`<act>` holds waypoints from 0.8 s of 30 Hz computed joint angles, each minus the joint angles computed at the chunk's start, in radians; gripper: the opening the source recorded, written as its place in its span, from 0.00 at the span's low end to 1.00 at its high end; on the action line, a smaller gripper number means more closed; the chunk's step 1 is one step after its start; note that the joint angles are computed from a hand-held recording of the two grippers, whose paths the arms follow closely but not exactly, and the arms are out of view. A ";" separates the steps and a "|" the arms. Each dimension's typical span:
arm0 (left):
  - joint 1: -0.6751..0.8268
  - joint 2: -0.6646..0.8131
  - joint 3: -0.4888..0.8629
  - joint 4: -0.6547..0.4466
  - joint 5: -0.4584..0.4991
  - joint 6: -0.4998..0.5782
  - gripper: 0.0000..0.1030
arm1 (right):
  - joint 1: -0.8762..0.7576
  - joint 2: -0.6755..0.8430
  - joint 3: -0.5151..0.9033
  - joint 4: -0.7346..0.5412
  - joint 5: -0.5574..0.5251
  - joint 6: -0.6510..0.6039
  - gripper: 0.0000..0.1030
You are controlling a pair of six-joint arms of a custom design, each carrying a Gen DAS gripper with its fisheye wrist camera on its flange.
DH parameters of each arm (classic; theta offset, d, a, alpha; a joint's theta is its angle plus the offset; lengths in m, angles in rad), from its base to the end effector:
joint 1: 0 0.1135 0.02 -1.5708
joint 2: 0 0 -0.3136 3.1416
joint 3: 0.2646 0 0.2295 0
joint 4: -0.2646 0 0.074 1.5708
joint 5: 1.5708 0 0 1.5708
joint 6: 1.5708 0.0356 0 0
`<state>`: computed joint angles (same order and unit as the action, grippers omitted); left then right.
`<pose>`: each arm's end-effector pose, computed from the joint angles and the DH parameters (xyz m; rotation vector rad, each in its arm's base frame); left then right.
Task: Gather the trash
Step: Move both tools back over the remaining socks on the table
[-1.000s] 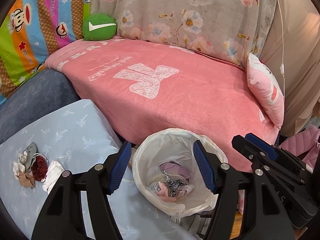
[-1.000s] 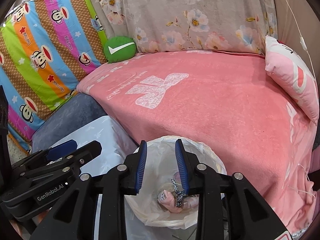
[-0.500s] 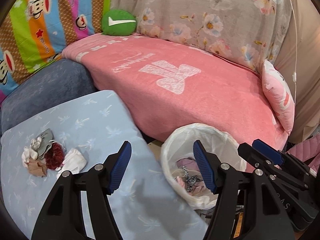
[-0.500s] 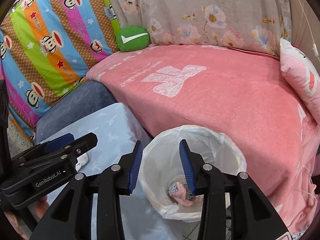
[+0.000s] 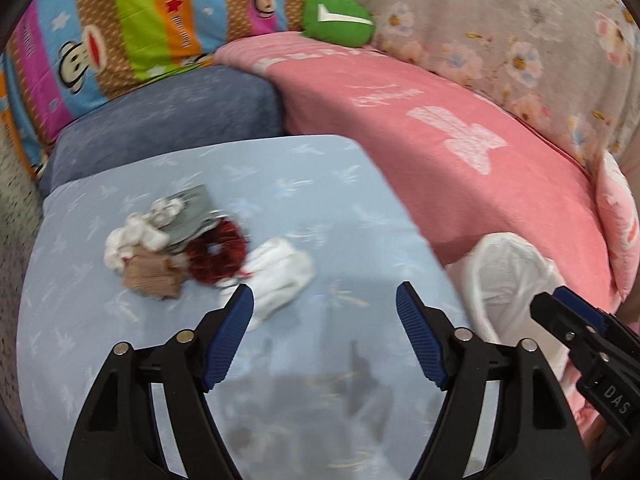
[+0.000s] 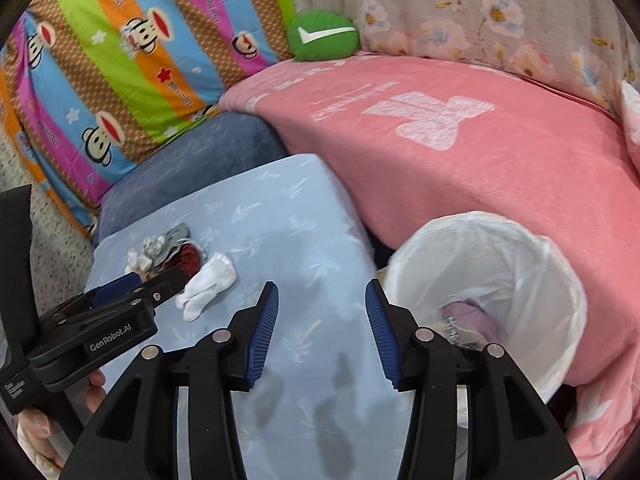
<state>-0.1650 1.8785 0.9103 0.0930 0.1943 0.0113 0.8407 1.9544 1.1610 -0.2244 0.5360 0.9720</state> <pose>0.3538 -0.0659 0.1803 0.3014 2.4287 -0.3057 0.2740 0.2788 0.1995 0.3424 2.3708 0.1291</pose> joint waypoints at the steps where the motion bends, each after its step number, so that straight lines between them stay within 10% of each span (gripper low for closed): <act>1: 0.022 0.007 0.000 0.004 -0.004 0.003 0.69 | 0.003 0.028 0.030 -0.004 -0.010 -0.004 0.44; 24: 0.398 0.234 0.226 -0.070 0.079 0.132 0.83 | 0.024 0.621 0.966 -0.330 -0.198 -0.141 0.48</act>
